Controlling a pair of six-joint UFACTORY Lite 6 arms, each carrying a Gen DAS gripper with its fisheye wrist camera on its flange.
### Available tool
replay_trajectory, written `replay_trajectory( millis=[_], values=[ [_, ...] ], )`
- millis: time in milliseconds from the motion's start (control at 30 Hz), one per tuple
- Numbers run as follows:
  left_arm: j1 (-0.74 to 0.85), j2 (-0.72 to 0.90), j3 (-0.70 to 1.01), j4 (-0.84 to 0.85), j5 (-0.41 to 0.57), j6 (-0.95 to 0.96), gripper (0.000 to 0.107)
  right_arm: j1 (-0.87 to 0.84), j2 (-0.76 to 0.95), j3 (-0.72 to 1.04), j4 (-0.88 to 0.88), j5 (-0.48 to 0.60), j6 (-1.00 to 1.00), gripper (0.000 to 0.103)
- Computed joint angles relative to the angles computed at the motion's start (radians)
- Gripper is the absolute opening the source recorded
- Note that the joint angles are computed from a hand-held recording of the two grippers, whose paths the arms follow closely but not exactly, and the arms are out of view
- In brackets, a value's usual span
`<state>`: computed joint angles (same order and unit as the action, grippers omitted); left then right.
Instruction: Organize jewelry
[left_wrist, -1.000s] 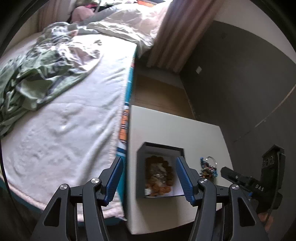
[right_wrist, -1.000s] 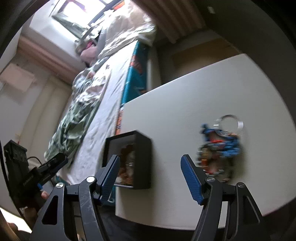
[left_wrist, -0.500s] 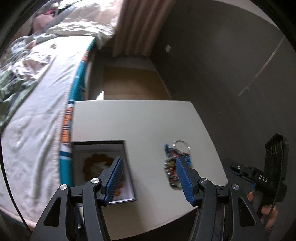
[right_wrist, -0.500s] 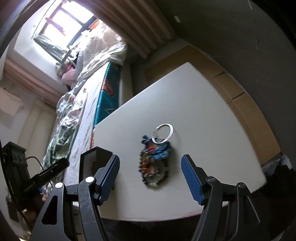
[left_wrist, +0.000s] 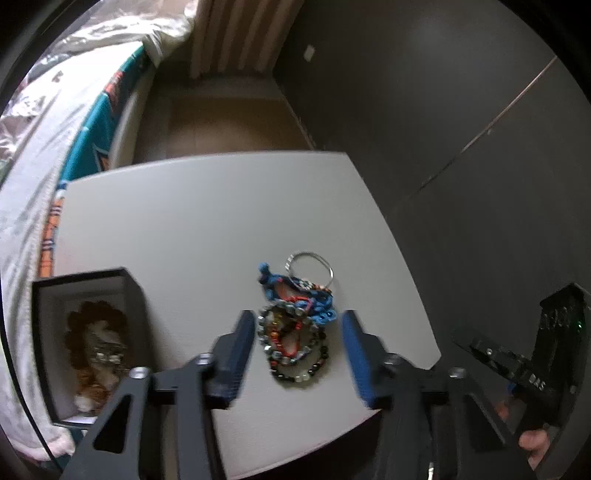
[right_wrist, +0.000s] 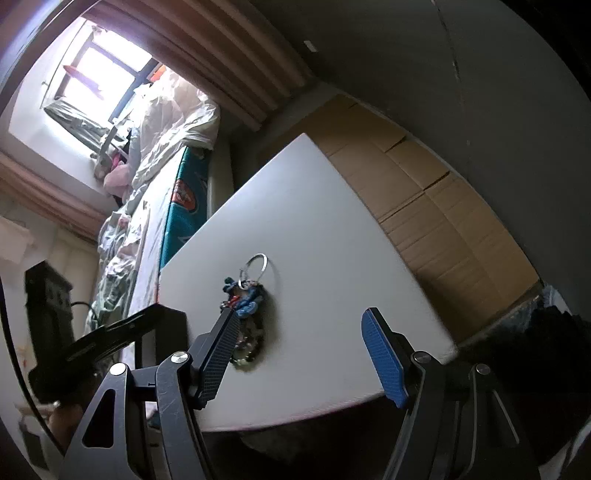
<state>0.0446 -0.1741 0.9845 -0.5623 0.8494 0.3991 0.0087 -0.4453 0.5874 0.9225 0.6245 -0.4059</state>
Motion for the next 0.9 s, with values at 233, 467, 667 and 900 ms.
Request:
replay_trajectory(
  millis=[233, 467, 667, 900],
  values=[
    [-0.118, 0.119, 0.022, 0.045, -0.067, -0.140, 0.030, -0.094, -0.006, -0.047, 0.044, 0.033, -0.108, 0.069],
    [-0.167, 0.211, 0.044, 0.101, -0.147, -0.229, 0.030, -0.140, -0.001, -0.059, 0.058, 0.056, -0.155, 0.069],
    [-0.166, 0.258, 0.035, 0.096, -0.195, -0.264, 0.020, -0.152, -0.001, -0.068, 0.062, 0.065, -0.171, 0.069],
    [-0.107, 0.189, -0.003, -0.014, -0.160, -0.156, 0.000, -0.060, 0.035, -0.042, 0.086, 0.017, -0.141, 0.069]
  ],
)
